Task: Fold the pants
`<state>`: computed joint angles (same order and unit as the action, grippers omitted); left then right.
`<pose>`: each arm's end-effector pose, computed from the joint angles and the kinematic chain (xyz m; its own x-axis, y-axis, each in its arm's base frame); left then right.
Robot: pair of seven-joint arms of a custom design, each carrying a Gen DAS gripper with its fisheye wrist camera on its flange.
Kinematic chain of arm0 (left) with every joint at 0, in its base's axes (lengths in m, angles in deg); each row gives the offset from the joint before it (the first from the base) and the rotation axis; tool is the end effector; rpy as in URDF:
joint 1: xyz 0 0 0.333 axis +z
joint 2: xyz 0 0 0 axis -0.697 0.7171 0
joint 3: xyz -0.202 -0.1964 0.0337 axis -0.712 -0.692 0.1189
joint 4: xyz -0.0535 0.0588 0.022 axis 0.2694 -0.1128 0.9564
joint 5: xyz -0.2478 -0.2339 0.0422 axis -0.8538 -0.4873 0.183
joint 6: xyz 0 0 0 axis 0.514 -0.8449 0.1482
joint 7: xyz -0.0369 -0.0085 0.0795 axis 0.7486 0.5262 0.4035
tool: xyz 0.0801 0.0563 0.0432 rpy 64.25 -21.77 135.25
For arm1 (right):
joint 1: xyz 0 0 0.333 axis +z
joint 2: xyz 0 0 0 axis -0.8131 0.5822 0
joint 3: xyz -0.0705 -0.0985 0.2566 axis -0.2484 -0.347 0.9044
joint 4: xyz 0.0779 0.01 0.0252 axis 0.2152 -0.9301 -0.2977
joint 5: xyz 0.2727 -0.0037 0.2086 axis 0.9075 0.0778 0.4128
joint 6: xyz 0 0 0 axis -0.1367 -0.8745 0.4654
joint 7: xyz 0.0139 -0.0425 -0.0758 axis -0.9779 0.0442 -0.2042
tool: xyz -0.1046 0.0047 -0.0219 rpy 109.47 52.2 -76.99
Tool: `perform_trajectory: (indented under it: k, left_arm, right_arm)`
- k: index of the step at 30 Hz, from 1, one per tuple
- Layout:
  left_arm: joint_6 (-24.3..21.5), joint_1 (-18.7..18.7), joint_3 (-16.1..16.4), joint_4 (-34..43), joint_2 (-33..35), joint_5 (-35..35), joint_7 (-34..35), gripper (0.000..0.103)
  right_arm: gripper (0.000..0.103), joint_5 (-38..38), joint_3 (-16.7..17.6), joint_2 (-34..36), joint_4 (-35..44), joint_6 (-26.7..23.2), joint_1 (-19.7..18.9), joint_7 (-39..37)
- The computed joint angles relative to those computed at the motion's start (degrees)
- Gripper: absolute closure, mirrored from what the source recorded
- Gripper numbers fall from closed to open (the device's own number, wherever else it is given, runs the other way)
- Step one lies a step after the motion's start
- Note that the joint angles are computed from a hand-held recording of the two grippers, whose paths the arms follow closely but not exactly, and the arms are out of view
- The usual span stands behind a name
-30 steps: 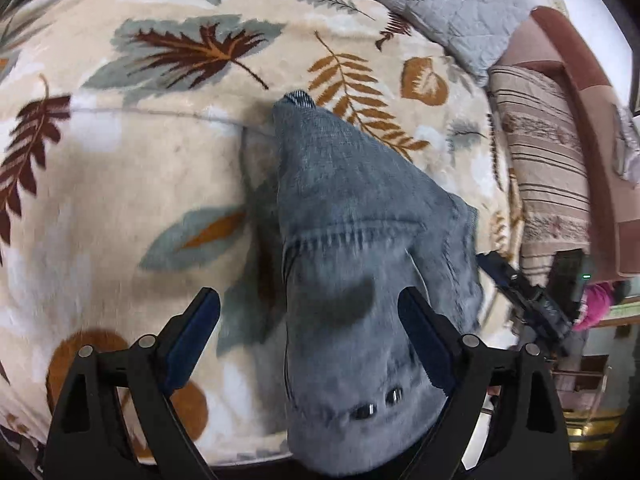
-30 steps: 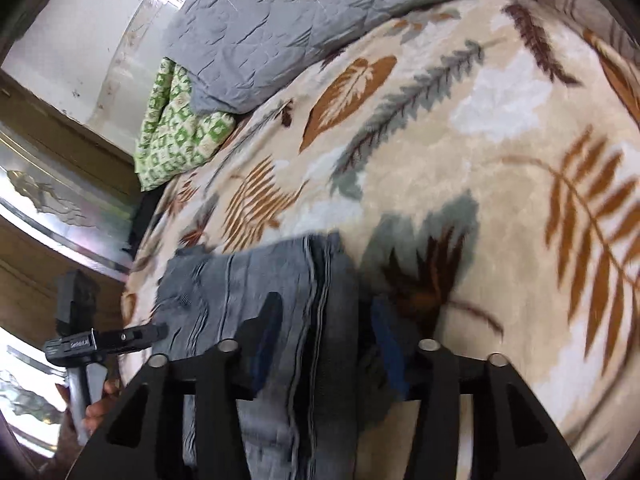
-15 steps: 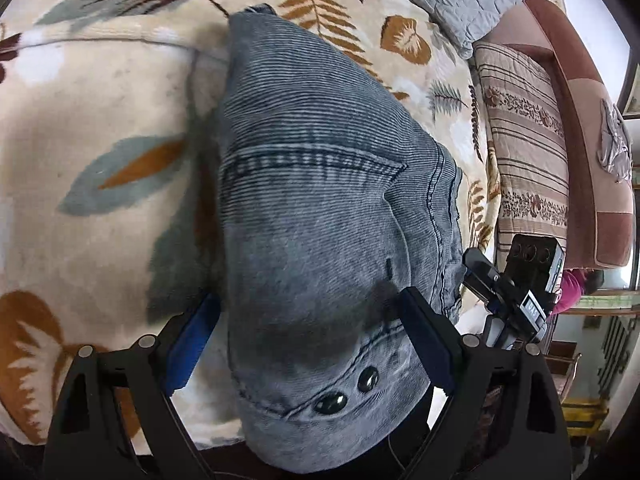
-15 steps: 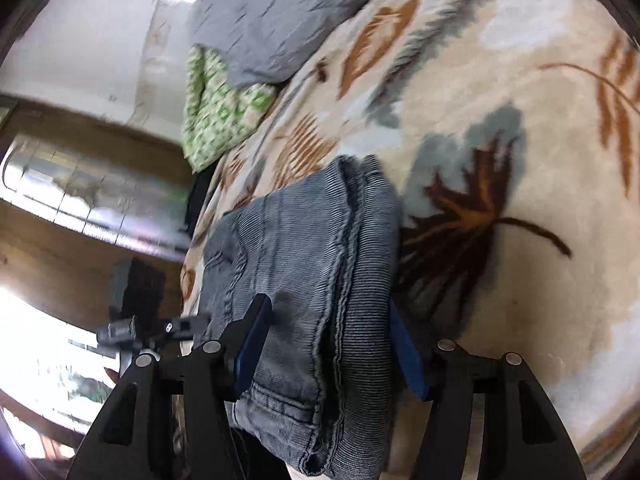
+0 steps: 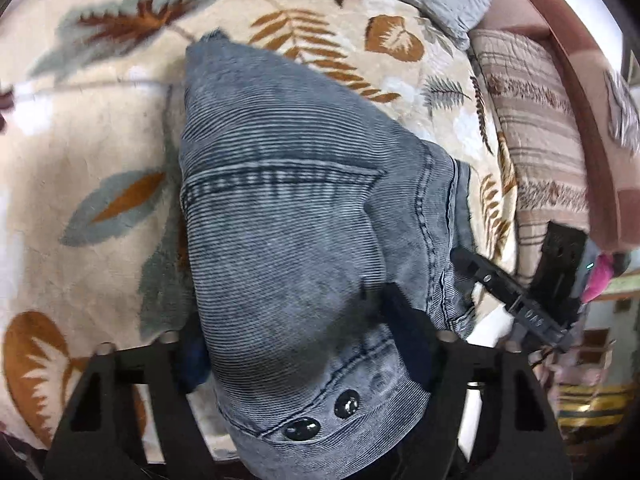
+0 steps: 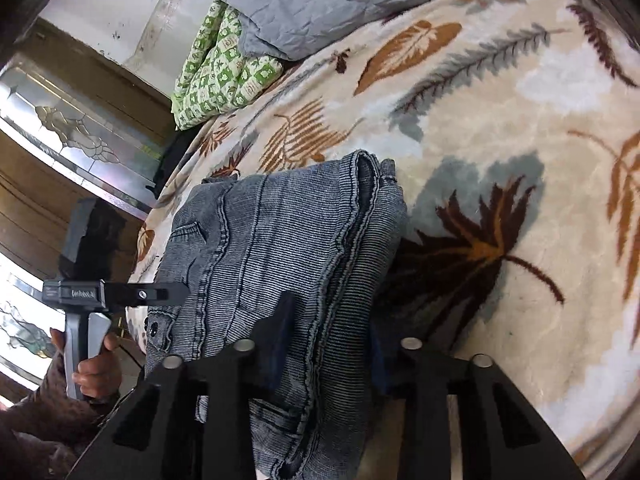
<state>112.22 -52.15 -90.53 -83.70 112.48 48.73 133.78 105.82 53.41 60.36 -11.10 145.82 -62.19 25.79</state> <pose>0.5975 -0.2364 0.3385 0.0644 -0.8960 0.4393 -0.9728 -0.1545 -0.1725 0.6394 0.0202 0.2804 0.3884 -0.7175 -0.5782 -0.8858 -0.1177 -0.4490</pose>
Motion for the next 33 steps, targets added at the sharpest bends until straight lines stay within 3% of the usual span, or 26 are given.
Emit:
perform_trajectory:
  k: [2,5,11,16,23,33]
  left_arm:
    - [0.7,-1.7,1.4,-1.1,-1.5,3.2,-1.1,0.053]
    - [1.7,-3.0,2.5,-2.6,-3.7,6.5,-2.8,0.062]
    - [4.1,-2.2,2.8,-6.6,-8.5,8.0,-3.5,0.062]
    - [5.5,-1.5,4.1,-7.8,-10.9,9.5,-4.7,0.062]
    - [3.6,-0.8,6.6,-1.9,-9.0,15.0,-7.1,0.062]
    - [-2.6,0.4,8.6,16.4,4.2,19.4,-9.2,0.062]
  right_arm:
    - [0.079,0.7,0.2,-2.0,-2.0,0.7,-0.1,-1.4]
    - [0.081,1.3,-0.1,-5.2,-5.1,2.3,0.7,-3.1]
    - [0.082,3.3,-0.8,-10.5,-9.6,3.7,2.9,-5.6]
    - [0.082,5.2,-0.9,-11.7,-8.5,4.5,5.5,-6.1]
    - [0.081,2.6,0.0,-6.6,1.8,5.3,8.5,-2.1]
    - [0.079,-12.3,2.1,12.2,29.3,4.1,12.0,13.1]
